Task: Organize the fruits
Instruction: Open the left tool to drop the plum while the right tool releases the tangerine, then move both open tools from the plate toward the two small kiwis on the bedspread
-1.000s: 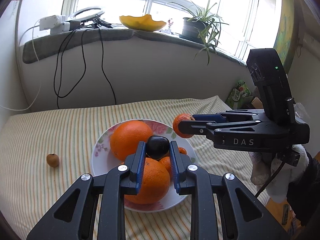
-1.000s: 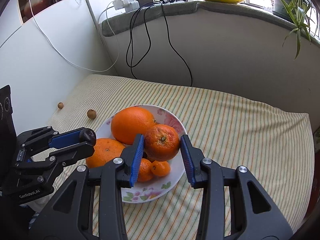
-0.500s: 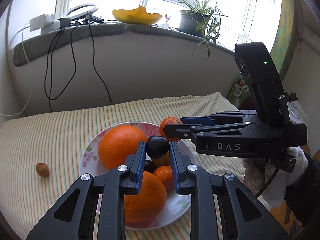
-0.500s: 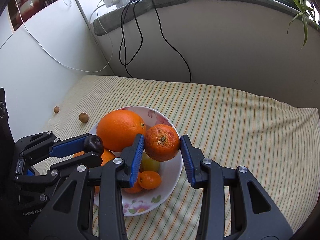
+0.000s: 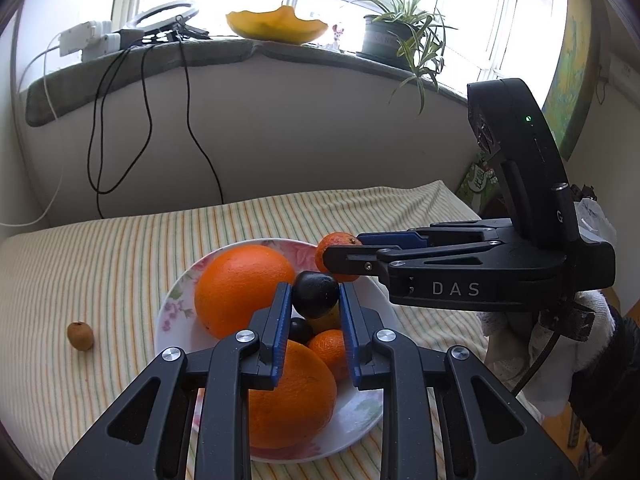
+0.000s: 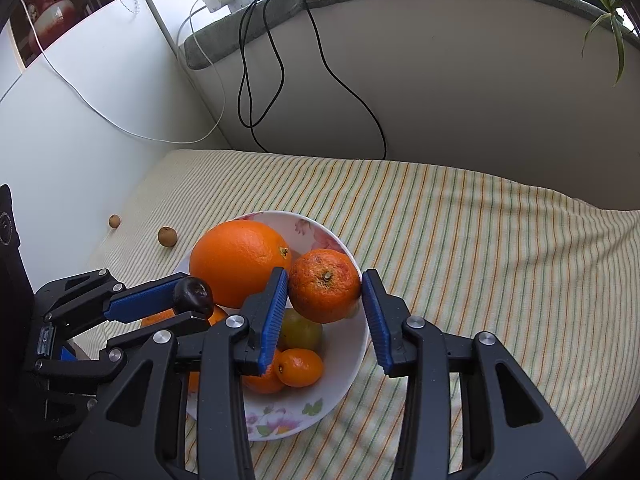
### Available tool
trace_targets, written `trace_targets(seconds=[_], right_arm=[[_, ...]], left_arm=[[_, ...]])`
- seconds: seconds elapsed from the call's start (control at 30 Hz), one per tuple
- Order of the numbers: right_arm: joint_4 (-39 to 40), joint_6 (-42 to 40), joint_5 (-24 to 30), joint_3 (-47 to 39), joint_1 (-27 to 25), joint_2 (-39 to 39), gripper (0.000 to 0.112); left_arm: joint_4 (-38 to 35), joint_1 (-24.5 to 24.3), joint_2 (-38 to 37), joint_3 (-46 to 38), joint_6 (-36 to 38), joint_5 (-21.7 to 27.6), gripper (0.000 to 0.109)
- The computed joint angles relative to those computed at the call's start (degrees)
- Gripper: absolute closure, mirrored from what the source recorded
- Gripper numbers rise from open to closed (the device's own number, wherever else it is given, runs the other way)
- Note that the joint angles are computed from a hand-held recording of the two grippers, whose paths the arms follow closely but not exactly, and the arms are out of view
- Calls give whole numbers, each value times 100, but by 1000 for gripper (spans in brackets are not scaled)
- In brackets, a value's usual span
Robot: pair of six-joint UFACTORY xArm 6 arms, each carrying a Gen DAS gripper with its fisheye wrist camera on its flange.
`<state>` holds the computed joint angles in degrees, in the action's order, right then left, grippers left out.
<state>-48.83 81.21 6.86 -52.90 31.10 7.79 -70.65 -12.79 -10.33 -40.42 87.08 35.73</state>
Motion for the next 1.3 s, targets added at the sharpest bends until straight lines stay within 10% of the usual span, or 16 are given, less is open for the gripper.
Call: trace_targets(seconds=[0.7, 0.97, 1.3], right_arm=[[-490, 537, 274, 101, 46, -297, 53], [-794, 772, 852, 3, 272, -467, 32], [-749, 668, 1098, -201, 459, -474, 31]], left_arm=[[-3, 101, -178, 136, -6, 26, 78], [-106, 199, -420, 283, 92, 13, 47], [-126, 537, -641, 418, 166, 41, 46]])
